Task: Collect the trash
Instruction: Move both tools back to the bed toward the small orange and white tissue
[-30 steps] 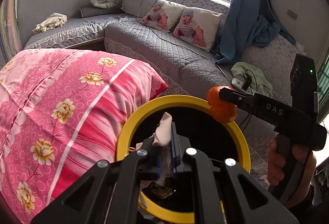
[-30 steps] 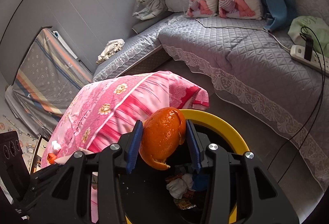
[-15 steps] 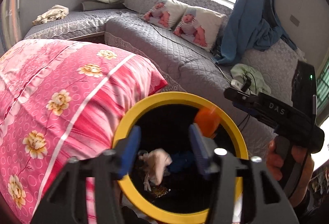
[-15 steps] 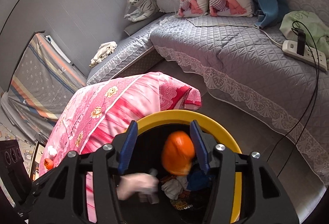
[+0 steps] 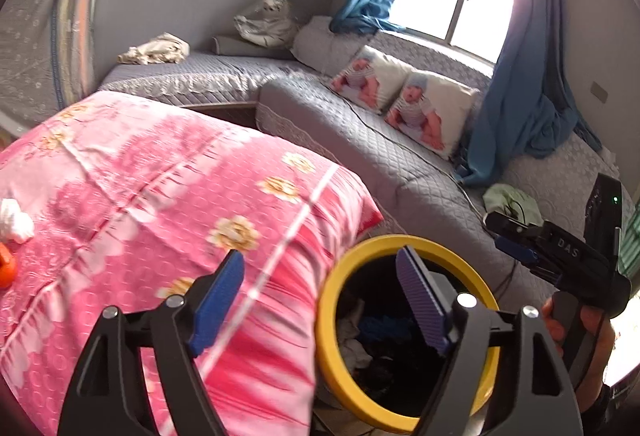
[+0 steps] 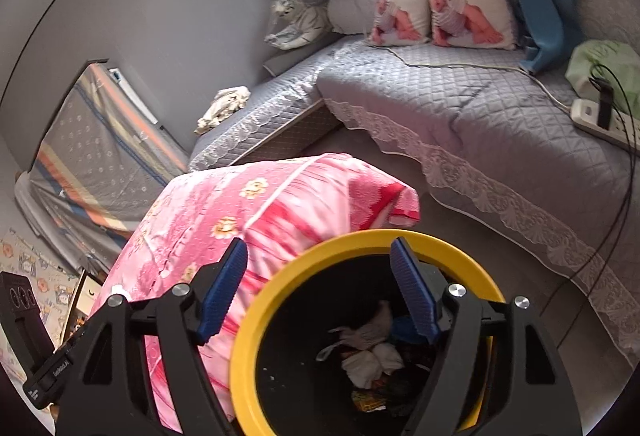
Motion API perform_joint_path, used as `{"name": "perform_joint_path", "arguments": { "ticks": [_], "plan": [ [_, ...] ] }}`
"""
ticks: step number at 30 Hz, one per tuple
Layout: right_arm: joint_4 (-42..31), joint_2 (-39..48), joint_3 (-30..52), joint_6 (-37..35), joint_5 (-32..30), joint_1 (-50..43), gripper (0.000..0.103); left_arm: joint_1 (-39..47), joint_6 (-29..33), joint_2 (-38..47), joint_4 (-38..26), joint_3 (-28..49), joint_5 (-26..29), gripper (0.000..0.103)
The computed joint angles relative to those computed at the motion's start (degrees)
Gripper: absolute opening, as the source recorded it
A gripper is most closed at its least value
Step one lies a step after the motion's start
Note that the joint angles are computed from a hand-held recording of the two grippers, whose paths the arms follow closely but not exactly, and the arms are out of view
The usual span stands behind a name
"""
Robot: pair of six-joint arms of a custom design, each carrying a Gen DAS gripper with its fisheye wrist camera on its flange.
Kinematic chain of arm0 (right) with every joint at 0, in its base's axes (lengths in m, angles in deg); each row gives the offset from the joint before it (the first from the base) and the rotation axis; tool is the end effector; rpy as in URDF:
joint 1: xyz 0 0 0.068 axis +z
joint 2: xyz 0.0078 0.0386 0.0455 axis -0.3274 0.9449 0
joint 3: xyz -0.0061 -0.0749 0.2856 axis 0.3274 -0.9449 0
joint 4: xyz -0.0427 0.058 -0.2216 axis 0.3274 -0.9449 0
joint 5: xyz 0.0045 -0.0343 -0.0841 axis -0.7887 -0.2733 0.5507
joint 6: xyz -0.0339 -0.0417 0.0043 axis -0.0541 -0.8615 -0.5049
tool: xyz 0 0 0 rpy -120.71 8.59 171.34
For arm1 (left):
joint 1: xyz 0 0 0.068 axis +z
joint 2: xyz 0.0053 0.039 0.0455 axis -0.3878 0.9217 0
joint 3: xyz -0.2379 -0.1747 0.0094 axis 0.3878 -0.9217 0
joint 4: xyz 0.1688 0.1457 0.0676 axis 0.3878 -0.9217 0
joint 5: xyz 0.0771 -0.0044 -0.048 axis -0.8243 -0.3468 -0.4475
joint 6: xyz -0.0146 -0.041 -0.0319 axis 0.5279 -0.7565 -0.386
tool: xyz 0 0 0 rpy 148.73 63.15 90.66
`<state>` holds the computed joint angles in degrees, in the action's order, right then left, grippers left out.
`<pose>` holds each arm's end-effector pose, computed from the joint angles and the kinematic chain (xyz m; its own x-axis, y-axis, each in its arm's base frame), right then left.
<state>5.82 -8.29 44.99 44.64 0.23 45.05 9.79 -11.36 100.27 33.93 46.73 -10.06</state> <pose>0.0931 0.1272 0.1561 -0.3605 0.6323 -0.6857 0.4206 0.7664 0.4856 0.2450 0.1224 0.1698 -0.5701 0.2587 -0.7798 0.6538 0.7176 -0.2399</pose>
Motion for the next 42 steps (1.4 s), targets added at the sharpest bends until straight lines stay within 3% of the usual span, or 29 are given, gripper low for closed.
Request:
{"name": "perform_joint_path", "arguments": {
  "ticks": [6, 13, 17, 28, 37, 42],
  "plan": [
    [11.8, 4.3, 6.0, -17.8, -2.3, -5.0, 0.081, 6.0, -1.9, 3.5, -0.7, 8.1, 3.2, 0.089],
    [21.8, 14.5, 17.3, -35.1, -10.4, -10.7, 0.083, 11.4, -8.5, 11.3, 0.8, 20.0, 3.0, 0.091],
    [23.3, 21.5, 26.3, -41.7, -15.9, -12.6, 0.084, 14.1, -12.5, 16.2, 2.2, 27.2, 2.1, 0.091],
    [13.4, 39.8, 56.4, -52.5, -28.6, -15.2, 0.086, 17.7, -21.6, 29.2, 1.2, 47.7, -1.6, 0.092],
    [-3.0, 55.4, 85.4, -58.2, -36.6, -16.5, 0.086, 17.9, -23.0, 35.5, 0.1, 56.6, -4.9, 0.092],
    [-16.5, 67.4, 108.7, -61.4, -42.1, -17.2, 0.086, 17.4, -23.7, 38.9, -1.4, 60.8, -6.8, 0.092]
  ]
}}
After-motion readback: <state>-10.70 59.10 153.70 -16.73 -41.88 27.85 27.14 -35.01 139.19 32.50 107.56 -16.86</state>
